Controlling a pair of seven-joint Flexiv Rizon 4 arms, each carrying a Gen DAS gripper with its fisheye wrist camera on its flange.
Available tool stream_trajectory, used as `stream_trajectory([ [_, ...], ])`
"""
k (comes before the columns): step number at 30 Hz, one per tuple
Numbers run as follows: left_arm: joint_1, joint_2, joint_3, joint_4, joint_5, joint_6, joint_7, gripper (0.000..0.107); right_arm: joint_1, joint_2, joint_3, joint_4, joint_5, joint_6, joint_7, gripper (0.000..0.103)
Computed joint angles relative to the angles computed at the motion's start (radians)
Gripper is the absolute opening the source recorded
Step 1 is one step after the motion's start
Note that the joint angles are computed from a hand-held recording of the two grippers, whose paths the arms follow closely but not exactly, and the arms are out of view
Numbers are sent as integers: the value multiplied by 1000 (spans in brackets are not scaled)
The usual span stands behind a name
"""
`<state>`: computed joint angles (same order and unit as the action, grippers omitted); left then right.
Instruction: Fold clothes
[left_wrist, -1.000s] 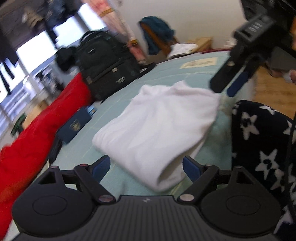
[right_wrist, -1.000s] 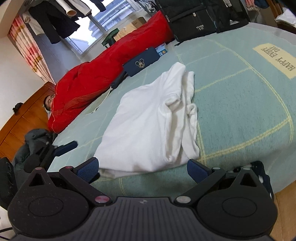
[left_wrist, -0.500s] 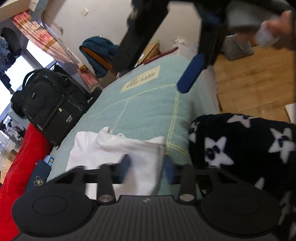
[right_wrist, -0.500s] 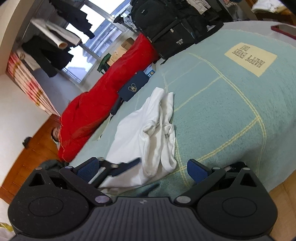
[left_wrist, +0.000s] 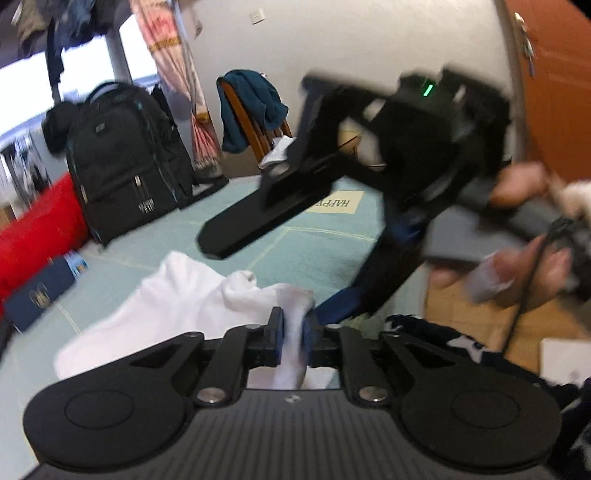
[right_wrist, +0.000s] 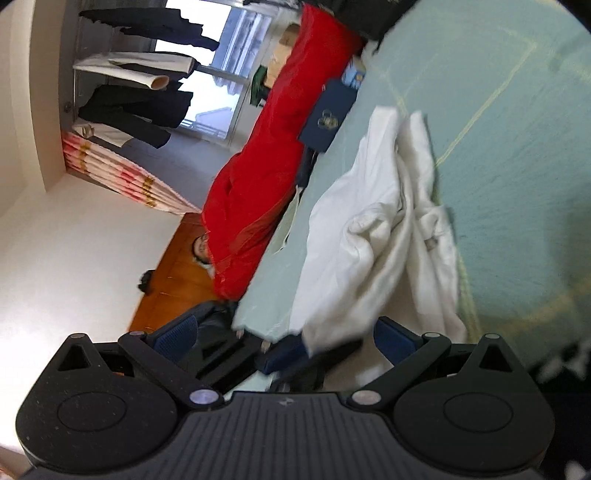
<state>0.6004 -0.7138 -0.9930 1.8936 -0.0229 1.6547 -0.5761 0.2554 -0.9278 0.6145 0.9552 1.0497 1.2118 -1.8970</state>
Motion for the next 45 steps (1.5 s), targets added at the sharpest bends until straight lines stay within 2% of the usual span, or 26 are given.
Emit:
stream_trajectory([
  [4,55,24,-14,37,-18,-2,-25,18,42,-63,-49,-77,-38,-36,111,103],
  [9,161,67,-56,106,-27,18,-105,23,21,-89,14,-83,12,20,2,101],
  [12,237,43,-127,132,17,36,-129,34,55,-75,-18,-70,-15,70,30,98],
  [14,231,56,-108,129,44,45,-146,45,94,-65,-58,-62,-66,106,85,94],
  [15,220,67,-90,125,50,47,-157,47,117,-57,-87,-51,-105,125,126,89],
  [16,194,86,-54,115,45,44,-173,47,142,-47,-123,-35,-145,145,175,77],
  [17,166,105,-15,106,37,41,-188,47,168,-37,-164,-15,-185,165,226,59],
  [18,134,123,26,97,25,38,-203,47,197,-25,-211,11,-225,184,284,48],
  [19,99,140,71,88,5,34,-223,47,222,-14,-254,35,-261,198,337,29],
  [20,69,154,110,82,-12,32,-239,48,237,-7,-279,51,-289,203,374,21],
  [21,52,161,132,81,-26,33,-249,48,239,-3,-282,58,-308,203,389,20],
  [22,41,166,147,81,-38,35,-259,48,242,2,-286,63,-331,207,397,15],
  [23,45,165,142,83,-45,38,-264,48,255,12,-306,71,-366,216,405,13],
  [28,96,151,84,104,-32,65,-289,56,293,54,-388,96,-528,232,434,12],
  [32,113,149,76,108,-3,70,-316,57,290,47,-418,121,-603,142,536,12],
  [33,115,147,77,106,0,67,-321,58,276,39,-397,125,-600,139,551,12],
  [36,118,143,80,101,2,65,-332,58,178,13,-231,127,-545,193,487,18],
  [38,128,139,72,101,5,68,-340,58,137,4,-155,129,-548,222,442,35],
  [42,149,127,52,102,7,71,-367,62,104,-35,-91,73,-602,214,438,43],
  [44,161,125,43,107,12,73,-380,62,54,-77,2,34,-595,205,400,58],
  [45,165,122,39,108,16,73,-385,62,29,-99,54,14,-578,202,374,59],
])
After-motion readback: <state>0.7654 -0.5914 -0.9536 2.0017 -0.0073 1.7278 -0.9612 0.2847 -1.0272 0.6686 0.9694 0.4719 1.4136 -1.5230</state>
